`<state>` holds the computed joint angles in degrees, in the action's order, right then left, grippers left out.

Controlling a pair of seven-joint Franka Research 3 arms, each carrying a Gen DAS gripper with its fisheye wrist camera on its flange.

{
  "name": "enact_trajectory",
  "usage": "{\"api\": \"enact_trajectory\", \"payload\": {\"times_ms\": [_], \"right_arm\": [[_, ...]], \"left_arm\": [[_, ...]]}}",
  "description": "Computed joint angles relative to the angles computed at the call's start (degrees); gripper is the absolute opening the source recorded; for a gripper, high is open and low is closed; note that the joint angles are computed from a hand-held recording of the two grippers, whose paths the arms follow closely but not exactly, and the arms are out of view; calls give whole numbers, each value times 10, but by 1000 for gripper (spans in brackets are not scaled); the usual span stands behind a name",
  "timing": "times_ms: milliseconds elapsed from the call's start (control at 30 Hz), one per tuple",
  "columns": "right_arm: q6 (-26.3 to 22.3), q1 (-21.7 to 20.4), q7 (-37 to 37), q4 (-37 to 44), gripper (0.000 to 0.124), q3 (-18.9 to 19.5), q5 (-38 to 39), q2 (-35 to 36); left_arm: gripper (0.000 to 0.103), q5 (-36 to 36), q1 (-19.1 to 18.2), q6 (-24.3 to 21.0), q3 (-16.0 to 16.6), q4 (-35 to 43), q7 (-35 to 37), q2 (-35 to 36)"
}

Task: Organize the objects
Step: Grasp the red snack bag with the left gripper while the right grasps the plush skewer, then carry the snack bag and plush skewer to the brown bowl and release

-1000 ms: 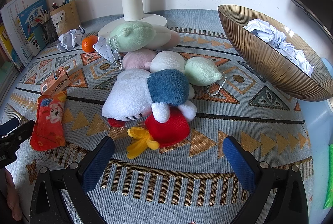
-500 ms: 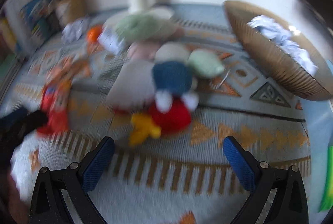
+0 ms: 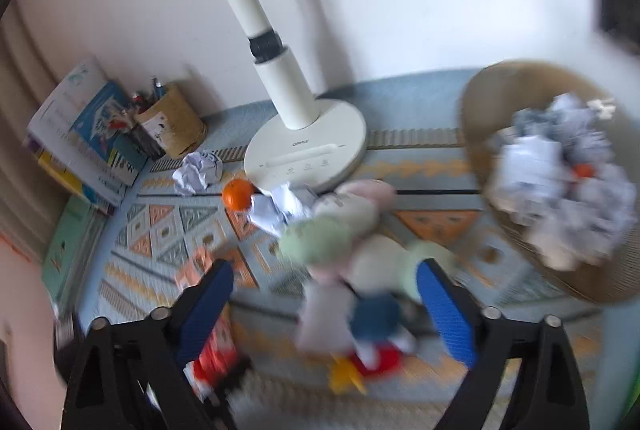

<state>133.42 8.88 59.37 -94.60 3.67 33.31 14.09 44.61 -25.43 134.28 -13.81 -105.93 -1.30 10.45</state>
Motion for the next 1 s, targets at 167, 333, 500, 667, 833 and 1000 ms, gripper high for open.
{"api": "enact_trajectory", "payload": {"times_ms": [167, 333, 500, 667, 833, 1000], "right_arm": [[-24, 15, 82, 81, 71, 1, -31, 77], [7, 19, 78, 68, 54, 7, -56, 80], [48, -17, -35, -8, 54, 30, 35, 18], [34, -39, -212, -154, 54, 6, 150, -120], [6, -34, -296, -264, 54, -47, 155, -194], [-8, -40, -289, -293, 55, -66, 122, -187]], "left_arm": [[70, 8, -6, -19, 1, 12, 6, 8], [35, 21, 1, 16, 3, -17, -16, -11], [26, 38, 12, 77, -1, -51, -7, -35], [26, 87, 20, 157, -2, -82, -33, -51], [26, 72, 24, 156, -5, -78, -18, -47], [42, 25, 26, 143, -9, -84, -2, -52]]}}
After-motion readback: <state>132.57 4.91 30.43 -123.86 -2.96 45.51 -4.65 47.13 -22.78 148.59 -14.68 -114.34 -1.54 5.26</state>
